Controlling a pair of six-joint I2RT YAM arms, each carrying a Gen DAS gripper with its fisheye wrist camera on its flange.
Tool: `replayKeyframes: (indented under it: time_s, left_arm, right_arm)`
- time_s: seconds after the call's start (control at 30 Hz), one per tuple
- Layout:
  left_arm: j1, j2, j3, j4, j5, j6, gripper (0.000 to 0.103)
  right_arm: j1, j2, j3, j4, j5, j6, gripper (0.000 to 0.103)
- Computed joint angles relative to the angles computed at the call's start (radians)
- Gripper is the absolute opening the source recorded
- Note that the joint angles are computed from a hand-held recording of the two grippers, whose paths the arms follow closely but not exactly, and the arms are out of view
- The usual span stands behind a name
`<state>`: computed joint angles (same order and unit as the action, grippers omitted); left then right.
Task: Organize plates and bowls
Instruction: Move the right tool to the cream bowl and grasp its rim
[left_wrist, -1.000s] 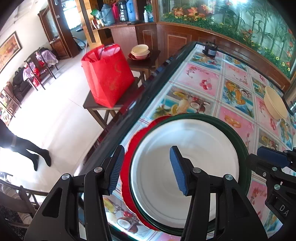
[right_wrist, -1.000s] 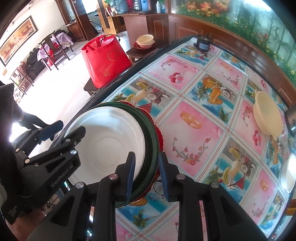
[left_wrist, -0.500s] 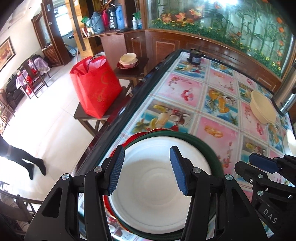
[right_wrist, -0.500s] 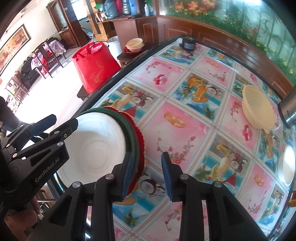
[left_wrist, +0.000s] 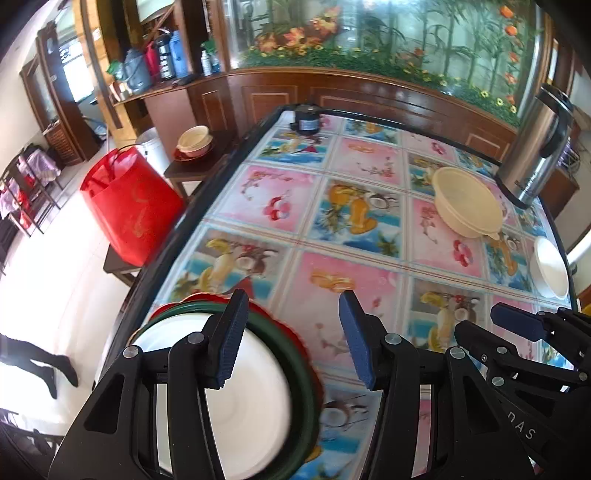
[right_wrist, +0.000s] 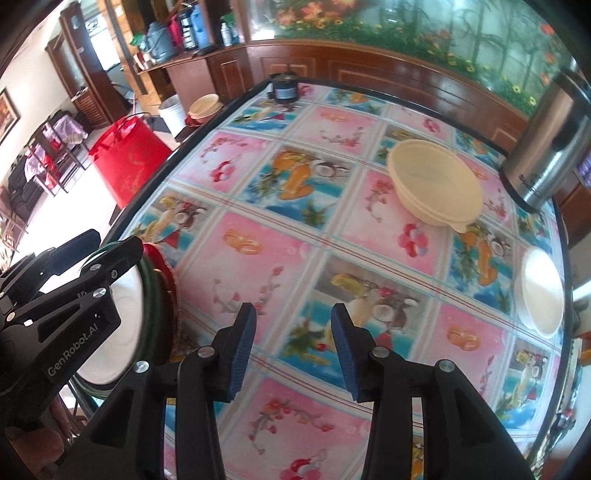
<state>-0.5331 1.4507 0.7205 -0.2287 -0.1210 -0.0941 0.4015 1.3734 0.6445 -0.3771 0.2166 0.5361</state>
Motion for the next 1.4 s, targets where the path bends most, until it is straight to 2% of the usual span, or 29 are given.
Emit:
replayKeyframes:
  time_s: [0.33, 0.7, 0.97, 1.1, 1.4]
  left_arm:
    - [-0.189, 0.149, 0.123, -0.003, -0.052, -0.074, 0.051]
    - [-0.327, 0.309, 0.274, -0.027, -0.087, -0.128, 0.051]
    - [-0.360, 0.462, 0.447, -0.075, -0.079, -0.157, 0.051]
    - [-0.350, 0.547, 0.555, -0.122, -0.031, -0.184, 0.051]
    - [-0.335, 0.739, 0.835, -0.235, -0.005, -0.212, 0.051]
  right_arm:
    - [-0.258, -0.134, -0.117, -0.001, -0.087, -0.113, 0.042]
    - [-0.530, -0.158, -0.173, 0.033, -0.189, -0.278, 0.045]
    - [-0.726, -0.053, -0.146, 0.103, -0.275, -0.404, 0.048]
    - [-0.783, 0.018, -0.114, 0.135, -0.306, -0.442, 0.048]
    - [-0.879, 0.166, 0.001, 0.173, -0.370, -0.517, 0.049]
